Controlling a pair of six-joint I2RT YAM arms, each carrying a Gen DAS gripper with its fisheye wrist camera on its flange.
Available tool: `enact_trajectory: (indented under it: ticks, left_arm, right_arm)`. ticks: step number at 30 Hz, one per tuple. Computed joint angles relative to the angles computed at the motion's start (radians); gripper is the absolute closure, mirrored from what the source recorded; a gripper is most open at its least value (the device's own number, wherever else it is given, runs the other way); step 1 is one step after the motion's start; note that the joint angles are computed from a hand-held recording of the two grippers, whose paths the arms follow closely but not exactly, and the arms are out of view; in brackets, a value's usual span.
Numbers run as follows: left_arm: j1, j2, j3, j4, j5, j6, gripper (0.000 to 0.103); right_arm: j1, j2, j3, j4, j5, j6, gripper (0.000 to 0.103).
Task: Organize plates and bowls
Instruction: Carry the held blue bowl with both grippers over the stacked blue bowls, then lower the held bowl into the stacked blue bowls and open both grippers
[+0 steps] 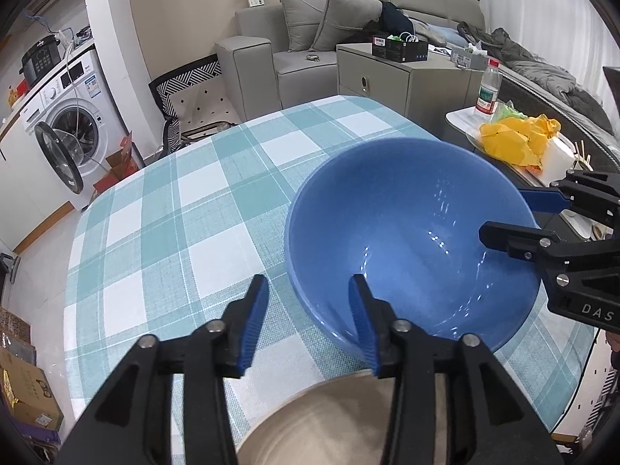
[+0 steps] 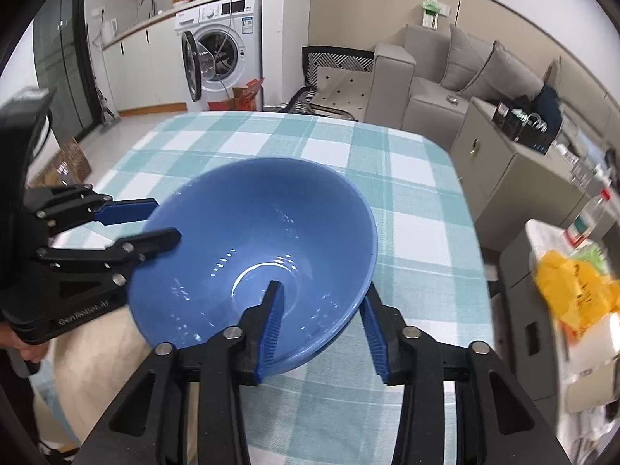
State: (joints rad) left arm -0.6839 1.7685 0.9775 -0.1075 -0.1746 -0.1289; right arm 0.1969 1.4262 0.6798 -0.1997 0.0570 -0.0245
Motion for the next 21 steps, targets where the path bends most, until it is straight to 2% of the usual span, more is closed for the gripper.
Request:
enact_trajectory:
  ticks: [2,5,8,10,14,15,16,17,18,19,21]
  left_arm:
    - [0.002,-0.003,0.001,-0.006,0.005,-0.002,0.058]
    - [0.009,-0.008,0.000,-0.012,0.012,-0.019,0.050]
    - [0.018,-0.019,-0.007,-0.013,0.027,-0.034,0.049]
    - [0.024,-0.029,-0.014,-0.015,0.036,-0.041,0.046]
    - [0.033,-0.054,-0.032,-0.003,0.055,-0.049,0.039]
    - [0.036,-0.060,-0.036,0.000,0.061,-0.051,0.030]
    - [0.037,-0.067,-0.041,0.005,0.064,-0.058,0.014]
    - [0.039,-0.073,-0.047,0.014,0.064,-0.065,0.008]
    - [0.041,-0.085,-0.060,0.031,0.067,-0.071,0.003]
    - [0.045,-0.094,-0.069,0.044,0.077,-0.074,0.002]
    - [0.055,-0.103,-0.075,0.053,0.091,-0.087,0.002]
  right_arm:
    - [-0.007,-0.005,-0.002,0.000,-0.003,-0.002,0.059]
    - [-0.056,-0.014,0.004,-0.017,-0.111,0.016,0.052]
    - [-0.079,-0.027,0.002,-0.017,-0.144,0.027,0.049]
    - [-0.088,-0.044,-0.006,-0.011,-0.152,0.030,0.034]
    - [-0.105,-0.069,-0.018,-0.004,-0.181,0.029,0.018]
    - [-0.104,-0.076,-0.023,0.002,-0.175,0.030,0.017]
    - [-0.103,-0.078,-0.025,0.004,-0.171,0.030,0.016]
    - [-0.104,-0.077,-0.026,0.003,-0.173,0.030,0.014]
    - [-0.108,-0.076,-0.026,0.005,-0.181,0.029,0.007]
    - [-0.113,-0.081,-0.032,0.010,-0.188,0.029,0.001]
    - [-0.117,-0.093,-0.041,0.017,-0.180,0.029,0.001]
